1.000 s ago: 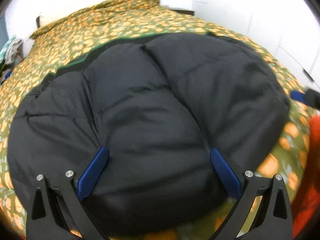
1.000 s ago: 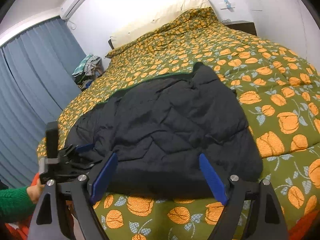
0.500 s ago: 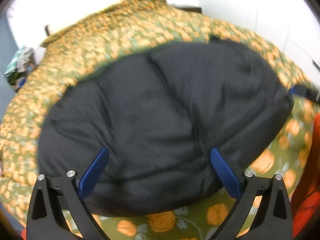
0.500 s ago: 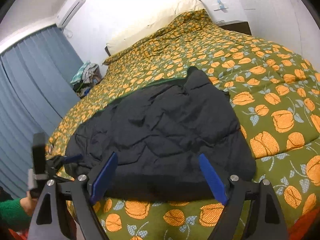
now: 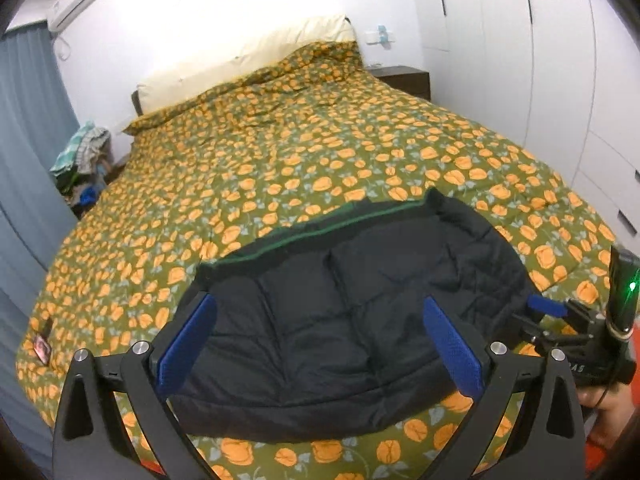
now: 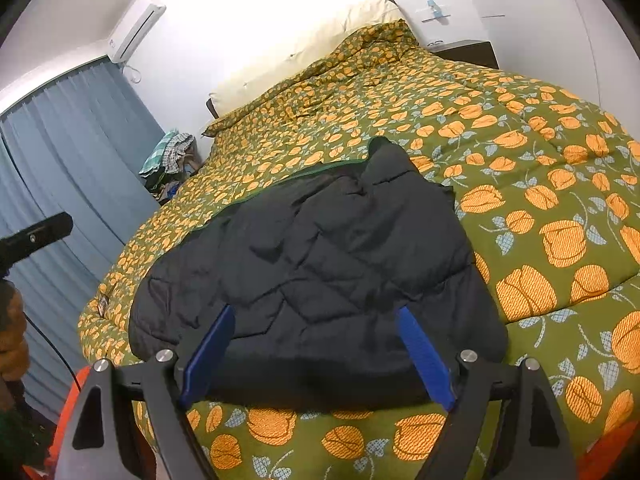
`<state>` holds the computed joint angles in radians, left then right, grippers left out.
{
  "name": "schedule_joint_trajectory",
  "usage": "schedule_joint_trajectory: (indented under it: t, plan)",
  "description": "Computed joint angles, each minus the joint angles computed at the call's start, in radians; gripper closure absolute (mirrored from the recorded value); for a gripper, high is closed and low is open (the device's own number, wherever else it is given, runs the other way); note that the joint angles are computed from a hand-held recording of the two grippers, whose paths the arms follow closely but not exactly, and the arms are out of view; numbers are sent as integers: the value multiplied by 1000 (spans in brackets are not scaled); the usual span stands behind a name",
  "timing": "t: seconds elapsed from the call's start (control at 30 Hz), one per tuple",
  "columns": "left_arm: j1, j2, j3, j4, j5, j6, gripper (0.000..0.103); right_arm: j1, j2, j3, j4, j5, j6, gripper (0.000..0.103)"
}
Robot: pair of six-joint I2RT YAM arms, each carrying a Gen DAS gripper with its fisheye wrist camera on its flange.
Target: Fold large clothes
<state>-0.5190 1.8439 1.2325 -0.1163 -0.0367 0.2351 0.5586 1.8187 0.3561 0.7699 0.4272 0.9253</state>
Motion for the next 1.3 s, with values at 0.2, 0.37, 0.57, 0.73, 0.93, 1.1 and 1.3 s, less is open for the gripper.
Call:
schedule_joint_trajectory:
  t: [0.2,0.37,0.57,0.73,0.93,1.1,1.3]
  plan:
    - [23,27,24,-24,9,-18,1,6,5,13,-20,-1,-1,17]
    - [84,149,124,-89,76,-35,1,-10,-27,-37,42,-5,35,17]
    - [116,396,349,-184,205,-9,1,-292,-84,-47,29,-244,-72,16]
    - [96,562,519,-236,279,2,1,-629,211,147,43,-688,-117,16]
    - [87,755,722,-314,279,15,0,-725,509,337,135,-942,-63,14]
    - [88,751,683,-266,281,24,0,-698,541,397,123,-965,-79,52]
    - [80,735,690,-309,223,49,1,-575,284,301,29,-767,-106,74]
